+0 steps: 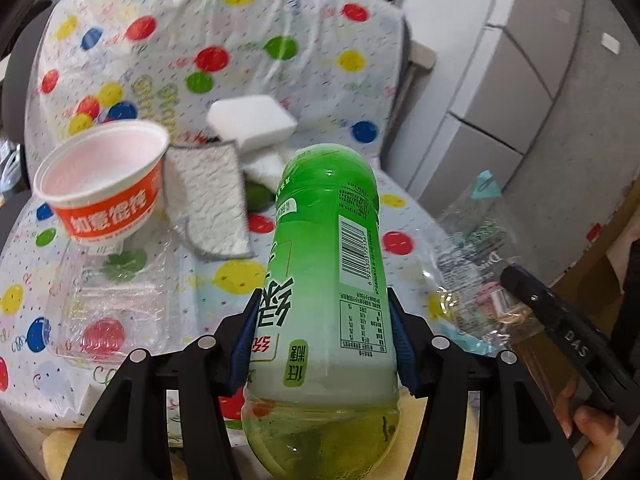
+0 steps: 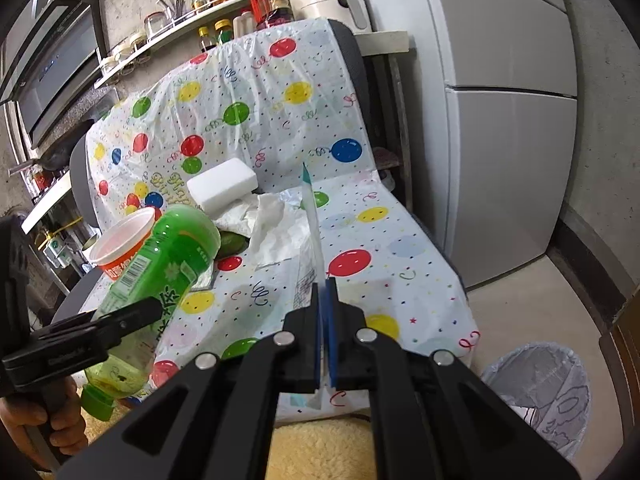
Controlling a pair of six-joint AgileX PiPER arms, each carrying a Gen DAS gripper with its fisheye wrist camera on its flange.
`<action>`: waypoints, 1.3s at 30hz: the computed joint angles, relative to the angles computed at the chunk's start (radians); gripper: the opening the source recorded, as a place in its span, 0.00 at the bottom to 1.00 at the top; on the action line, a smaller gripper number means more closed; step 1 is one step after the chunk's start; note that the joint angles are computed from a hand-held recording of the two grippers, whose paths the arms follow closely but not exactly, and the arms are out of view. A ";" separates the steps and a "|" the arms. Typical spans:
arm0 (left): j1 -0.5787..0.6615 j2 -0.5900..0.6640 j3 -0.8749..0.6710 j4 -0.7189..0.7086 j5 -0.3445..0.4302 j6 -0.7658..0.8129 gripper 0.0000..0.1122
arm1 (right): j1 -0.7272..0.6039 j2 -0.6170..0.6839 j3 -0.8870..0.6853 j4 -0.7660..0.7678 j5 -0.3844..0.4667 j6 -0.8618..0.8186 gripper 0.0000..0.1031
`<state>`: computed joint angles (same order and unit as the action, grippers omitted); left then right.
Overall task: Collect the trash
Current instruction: 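Carry the green bottle and wrapper with both tools over the bin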
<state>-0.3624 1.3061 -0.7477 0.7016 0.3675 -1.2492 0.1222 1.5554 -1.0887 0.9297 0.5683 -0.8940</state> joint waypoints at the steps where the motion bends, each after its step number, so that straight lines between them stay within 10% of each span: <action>1: -0.011 -0.001 -0.006 0.001 -0.005 0.002 0.52 | -0.010 -0.006 0.002 0.005 0.004 -0.004 0.03; 14: -0.239 0.268 -0.223 0.194 -0.125 -0.133 0.52 | -0.361 -0.088 0.086 0.020 0.080 -0.095 0.03; 27: -0.386 0.664 -0.595 -0.239 -0.202 0.354 0.52 | -0.716 -0.035 0.172 0.011 0.055 -0.214 0.03; 39: -0.393 0.923 -0.953 -0.569 -0.061 0.683 0.54 | -0.761 0.167 0.078 0.046 0.007 -0.224 0.03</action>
